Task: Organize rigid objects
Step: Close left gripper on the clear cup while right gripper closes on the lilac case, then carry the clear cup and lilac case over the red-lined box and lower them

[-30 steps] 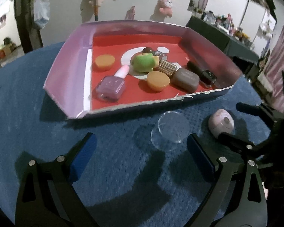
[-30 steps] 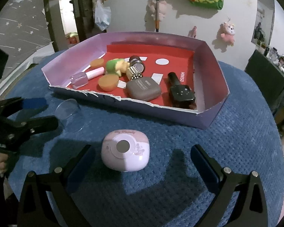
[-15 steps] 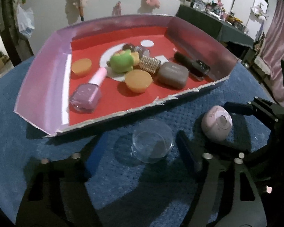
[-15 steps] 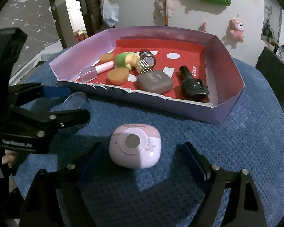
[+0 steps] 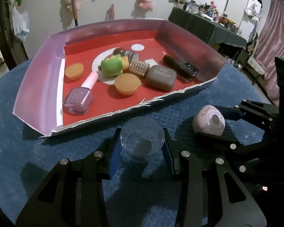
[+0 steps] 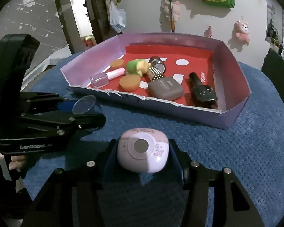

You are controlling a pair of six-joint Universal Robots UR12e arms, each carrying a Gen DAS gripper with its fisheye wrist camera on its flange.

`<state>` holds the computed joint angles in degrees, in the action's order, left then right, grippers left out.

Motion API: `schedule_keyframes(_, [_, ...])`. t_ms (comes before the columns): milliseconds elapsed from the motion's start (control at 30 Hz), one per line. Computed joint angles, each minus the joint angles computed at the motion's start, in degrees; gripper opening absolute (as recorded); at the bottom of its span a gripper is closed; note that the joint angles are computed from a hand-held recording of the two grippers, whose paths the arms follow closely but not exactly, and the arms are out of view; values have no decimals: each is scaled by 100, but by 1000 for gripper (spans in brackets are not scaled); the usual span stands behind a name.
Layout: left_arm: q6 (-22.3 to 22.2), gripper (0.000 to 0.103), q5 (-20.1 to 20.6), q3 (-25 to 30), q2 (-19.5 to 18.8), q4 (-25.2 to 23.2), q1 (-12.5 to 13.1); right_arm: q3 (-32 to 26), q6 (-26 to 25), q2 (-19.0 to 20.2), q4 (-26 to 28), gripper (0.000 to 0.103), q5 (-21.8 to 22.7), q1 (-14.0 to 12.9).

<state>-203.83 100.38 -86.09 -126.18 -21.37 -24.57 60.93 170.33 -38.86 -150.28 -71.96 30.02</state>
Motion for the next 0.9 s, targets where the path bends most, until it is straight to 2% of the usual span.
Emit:
schedule_keyframes(200, [56, 38, 92, -44, 53, 120, -41, 113, 78, -106, -295, 56, -71, 2])
schedule_keyframes(500, [69, 38, 117, -65, 76, 165, -45, 142, 83, -129, -294, 56, -131, 13])
schedule_keyframes(667, [61, 38, -78, -65, 161, 340, 40, 95, 125, -116, -365, 56, -140, 10])
schedule_keyframes(767, [249, 38, -201, 84, 176, 425, 166, -149, 71, -45, -426, 56, -174, 12])
schedule_keyframes(900, [412, 38, -121, 569, -18, -93, 364, -1101, 146, 329, 87, 56, -198, 1])
